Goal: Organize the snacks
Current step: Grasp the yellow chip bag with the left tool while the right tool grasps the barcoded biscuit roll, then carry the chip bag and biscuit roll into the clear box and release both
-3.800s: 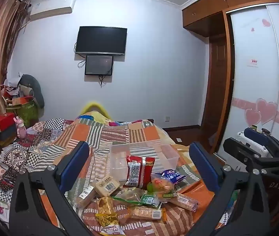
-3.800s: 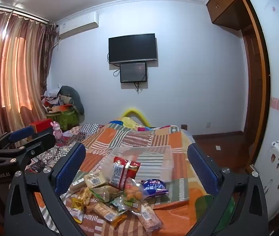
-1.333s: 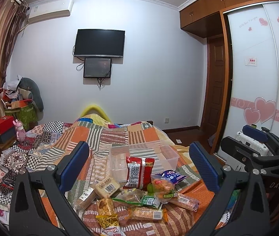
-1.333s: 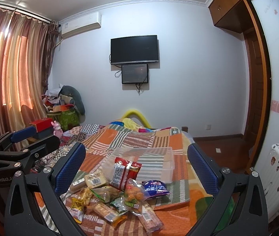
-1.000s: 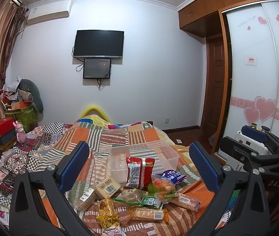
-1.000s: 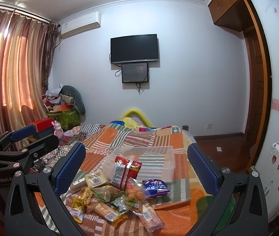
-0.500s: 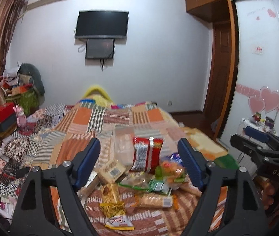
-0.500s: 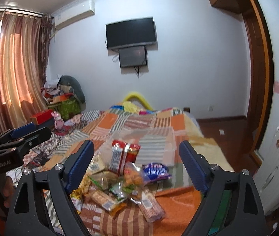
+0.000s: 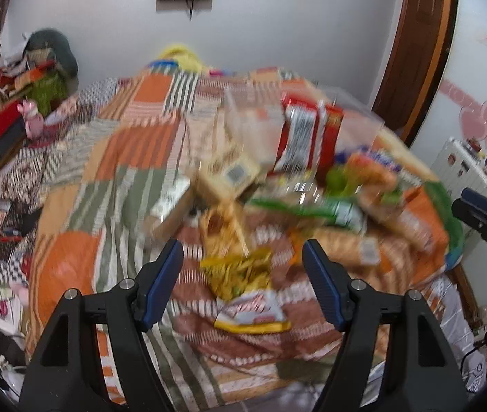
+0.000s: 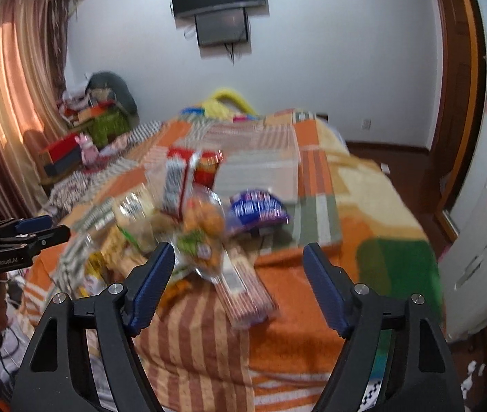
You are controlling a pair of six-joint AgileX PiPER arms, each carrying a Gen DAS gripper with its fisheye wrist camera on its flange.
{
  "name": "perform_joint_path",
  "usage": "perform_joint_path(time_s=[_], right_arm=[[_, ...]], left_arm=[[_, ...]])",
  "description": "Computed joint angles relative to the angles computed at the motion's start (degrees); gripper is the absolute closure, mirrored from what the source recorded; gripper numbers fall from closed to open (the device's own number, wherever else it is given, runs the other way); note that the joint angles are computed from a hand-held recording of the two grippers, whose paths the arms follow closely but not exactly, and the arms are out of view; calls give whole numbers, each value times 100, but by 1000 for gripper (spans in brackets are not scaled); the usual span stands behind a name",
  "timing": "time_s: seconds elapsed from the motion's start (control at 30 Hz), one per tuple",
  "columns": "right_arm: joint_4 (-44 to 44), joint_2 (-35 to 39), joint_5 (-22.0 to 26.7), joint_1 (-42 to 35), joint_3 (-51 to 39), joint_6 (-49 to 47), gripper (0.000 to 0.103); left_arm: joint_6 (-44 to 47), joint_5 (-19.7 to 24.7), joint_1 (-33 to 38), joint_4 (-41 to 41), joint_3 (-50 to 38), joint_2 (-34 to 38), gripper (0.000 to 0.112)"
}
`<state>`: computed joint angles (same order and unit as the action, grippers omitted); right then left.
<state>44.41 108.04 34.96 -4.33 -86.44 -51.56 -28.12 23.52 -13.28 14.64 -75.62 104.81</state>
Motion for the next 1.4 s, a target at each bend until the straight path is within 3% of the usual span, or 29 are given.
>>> perform_joint_path(time_s=[0.2, 0.4, 0.6, 0.67, 0.77, 1.17, 1.4], right_arm=[[-388, 438, 413, 6, -387, 385, 29], [-639, 1009, 913, 42, -1079, 750, 37], [-1121, 1498, 1206, 181, -1661, 1080, 45], [-1090, 1497, 1163, 191, -1641, 996, 46], [-1094, 1454, 1037, 249, -1557, 901, 55], [-798, 1184, 955, 57, -1388, 648, 60], [-466, 831, 668, -98, -1157, 321, 60]], left_arm=[[732, 132, 107, -744, -126, 515, 40], [1119, 308, 240, -1303, -373, 998, 40], [1579, 40, 348, -1862, -335, 1204, 41], [1813, -25, 402, -2105, -330, 1235, 44], [2134, -35, 460, -2379, -341, 1247, 61], [1226, -49, 336, -1425, -170, 708, 65], [1135, -27, 343, -1304, -424, 414, 65]])
